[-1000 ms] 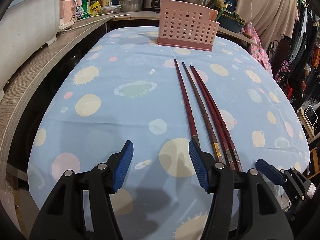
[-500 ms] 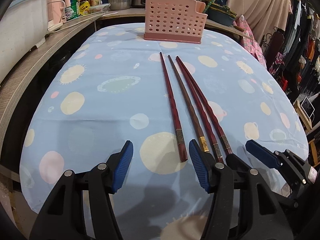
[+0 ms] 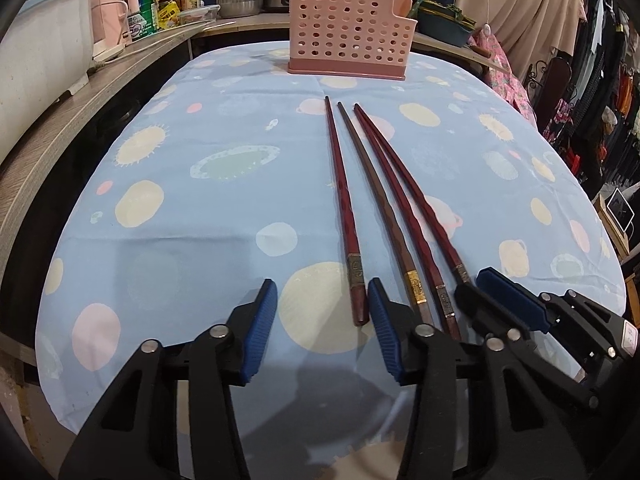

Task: Organize utensils
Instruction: 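Grasp a dark-red chopstick with the right gripper while the left gripper grasps a gold-banded one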

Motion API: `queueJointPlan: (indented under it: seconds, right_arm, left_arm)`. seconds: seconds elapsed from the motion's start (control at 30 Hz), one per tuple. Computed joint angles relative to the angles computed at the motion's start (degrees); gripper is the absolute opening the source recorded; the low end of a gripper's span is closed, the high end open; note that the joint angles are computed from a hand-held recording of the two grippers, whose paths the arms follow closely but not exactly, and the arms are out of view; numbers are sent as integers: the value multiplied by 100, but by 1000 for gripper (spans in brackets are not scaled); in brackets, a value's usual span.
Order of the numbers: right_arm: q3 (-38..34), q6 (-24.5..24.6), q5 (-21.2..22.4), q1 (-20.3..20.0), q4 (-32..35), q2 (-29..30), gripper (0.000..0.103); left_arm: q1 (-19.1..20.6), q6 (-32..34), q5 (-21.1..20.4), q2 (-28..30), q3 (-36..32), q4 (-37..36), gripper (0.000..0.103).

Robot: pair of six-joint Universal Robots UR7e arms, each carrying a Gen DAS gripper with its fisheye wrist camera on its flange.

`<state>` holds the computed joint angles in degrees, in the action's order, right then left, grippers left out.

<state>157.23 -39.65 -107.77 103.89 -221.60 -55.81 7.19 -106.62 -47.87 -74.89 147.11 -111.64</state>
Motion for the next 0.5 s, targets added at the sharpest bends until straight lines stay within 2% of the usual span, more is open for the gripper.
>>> queueJointPlan:
  seconds: [0.07,0.23,0.5]
  right_arm:
    - [-11,33,12,-33,63,-52,10]
    - [-15,67,14,-63,210,-162,8]
    - [-8,306,167,-165,862,-756,7]
  left_arm:
    - [-10,-26,-3,-20,6,34,37]
    - [-7,77,-13,-149,95,-120,10]
    - [-44,158,-72,-386,150,-235,7]
